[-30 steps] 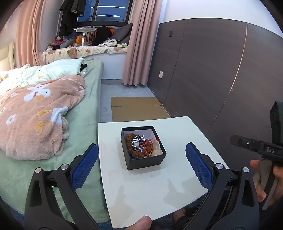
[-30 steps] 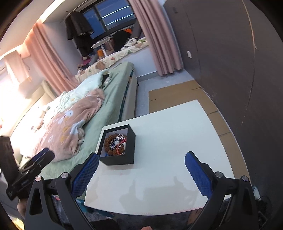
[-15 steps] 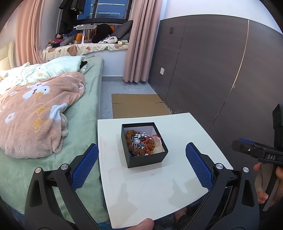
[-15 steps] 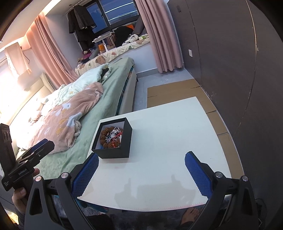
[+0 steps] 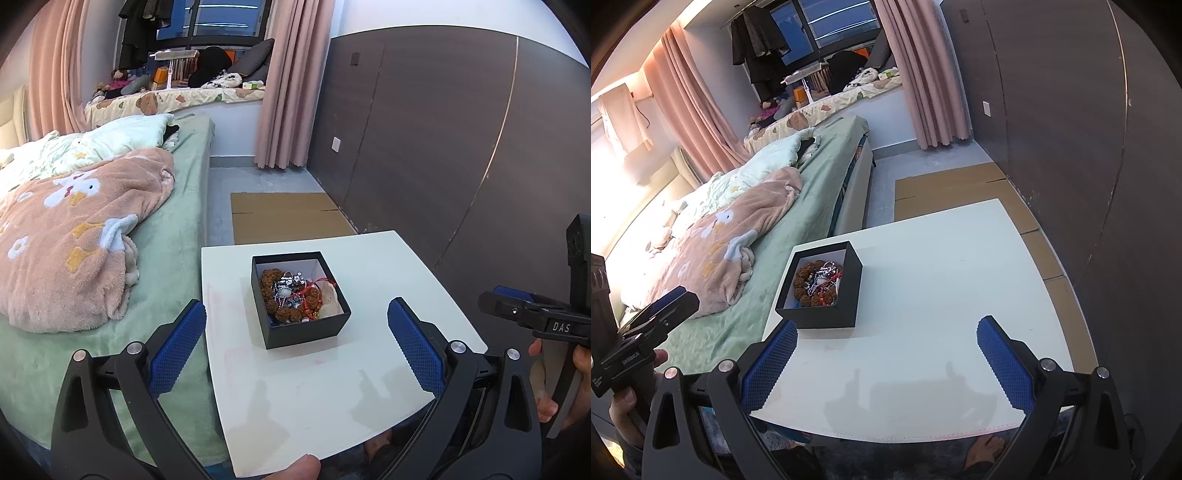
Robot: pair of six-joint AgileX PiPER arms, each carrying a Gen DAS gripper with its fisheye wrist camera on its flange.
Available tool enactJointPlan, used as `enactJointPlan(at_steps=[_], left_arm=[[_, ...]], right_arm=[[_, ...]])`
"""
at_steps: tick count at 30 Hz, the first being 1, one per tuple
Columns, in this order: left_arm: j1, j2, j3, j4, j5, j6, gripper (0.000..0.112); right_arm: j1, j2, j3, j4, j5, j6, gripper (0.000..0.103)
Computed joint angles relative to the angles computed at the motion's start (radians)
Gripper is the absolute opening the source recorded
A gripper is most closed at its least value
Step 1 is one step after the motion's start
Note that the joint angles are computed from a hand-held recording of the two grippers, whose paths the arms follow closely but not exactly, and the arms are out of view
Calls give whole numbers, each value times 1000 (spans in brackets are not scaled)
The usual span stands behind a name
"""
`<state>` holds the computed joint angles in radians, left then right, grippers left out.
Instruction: Organize jewelry
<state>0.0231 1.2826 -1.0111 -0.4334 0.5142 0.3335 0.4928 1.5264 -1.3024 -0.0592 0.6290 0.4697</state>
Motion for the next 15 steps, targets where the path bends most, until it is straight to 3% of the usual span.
enactJointPlan(at_steps=[15], left_arm=[[2, -11, 8, -18, 5, 41, 98]], right_arm=[[0, 0, 1, 3, -7, -12, 96]])
